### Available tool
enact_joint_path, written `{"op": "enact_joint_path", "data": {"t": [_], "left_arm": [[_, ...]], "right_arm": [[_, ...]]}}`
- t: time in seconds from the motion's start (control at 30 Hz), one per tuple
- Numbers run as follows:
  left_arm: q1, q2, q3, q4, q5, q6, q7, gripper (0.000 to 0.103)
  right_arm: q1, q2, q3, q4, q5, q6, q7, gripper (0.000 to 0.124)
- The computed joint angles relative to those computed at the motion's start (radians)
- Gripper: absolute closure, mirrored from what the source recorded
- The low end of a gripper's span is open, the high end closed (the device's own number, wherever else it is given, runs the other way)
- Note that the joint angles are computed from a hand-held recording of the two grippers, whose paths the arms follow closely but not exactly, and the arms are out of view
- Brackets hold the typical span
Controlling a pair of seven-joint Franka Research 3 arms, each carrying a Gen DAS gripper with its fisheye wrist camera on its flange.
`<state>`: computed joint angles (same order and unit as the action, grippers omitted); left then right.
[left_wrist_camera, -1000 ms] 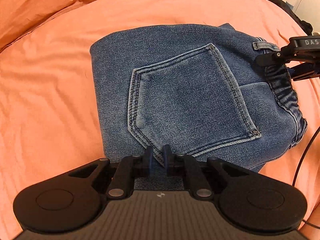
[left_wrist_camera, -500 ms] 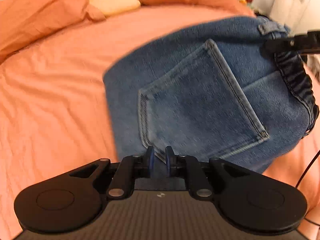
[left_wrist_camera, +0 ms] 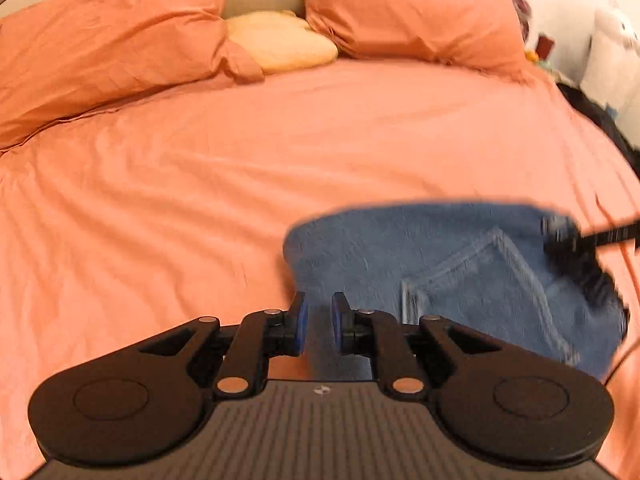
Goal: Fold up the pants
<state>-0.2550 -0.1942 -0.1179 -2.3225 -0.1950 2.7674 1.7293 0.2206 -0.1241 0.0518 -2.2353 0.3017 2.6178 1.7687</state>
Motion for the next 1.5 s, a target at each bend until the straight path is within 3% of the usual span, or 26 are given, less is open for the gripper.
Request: {"op": "enact_joint_path", "data": {"t": [0.17,0.33,0.5,0.53,0.63,0.7,0.8,0.93,1.07,1.3,1.5], "left_arm": [[0.01,0.124,-0.005,0.124,-0.058,-0.014,0.029,0.088],[0.06,0.261,-0.055,0.263,0.204,-0.183,-0.155,0.08],[0.052,0.258,-0.076,0.266,0.424,-0.209,-0.288,0.08],[0.053,0.24,-0.078,0.25,0.445,-0.198,-0.3,0.08],[0.057,0.159,-0.082,0.177,0.519,-0.165,-0.332,0.08],[0.056,0.082,-0.078,0.102,0.501,-0.127,-0.308,0.08],[0.019,-0.051,-0.043,-0.016,0.349,-0.089,-0.203,0.08],[-0.062,-0.207,0.012,-0.153,0.183,-0.076,-0.109,0.08],[-0.079,-0.31,-0.002,-0.264,0.171,-0.062,-0.124,0.08],[-0.072,-0.332,-0.027,-0.333,0.213,-0.108,-0.24,0.08],[-0.07,-0.275,-0.033,-0.31,0.241,-0.113,-0.277,0.08]], "right_arm": [[-0.003,0.061,0.001,0.051,-0.035,-0.021,0.03,0.095],[0.0,0.079,-0.003,0.058,-0.029,-0.014,0.021,0.093],[0.005,0.087,0.003,0.068,-0.119,-0.013,0.077,0.093],[0.006,0.085,0.002,0.069,-0.121,-0.017,0.083,0.09],[-0.001,0.036,0.016,0.044,-0.271,-0.035,0.168,0.054],[0.002,-0.024,0.021,-0.002,-0.294,-0.008,0.143,0.059],[-0.006,-0.135,0.048,-0.082,-0.331,0.031,0.158,0.063],[0.021,-0.268,0.078,-0.181,-0.287,0.064,0.103,0.086],[-0.015,-0.347,0.176,-0.268,-0.357,0.106,0.135,0.097],[-0.11,-0.358,0.32,-0.329,-0.521,0.136,0.306,0.101],[-0.12,-0.334,0.314,-0.371,-0.565,0.209,0.426,0.101]]}}
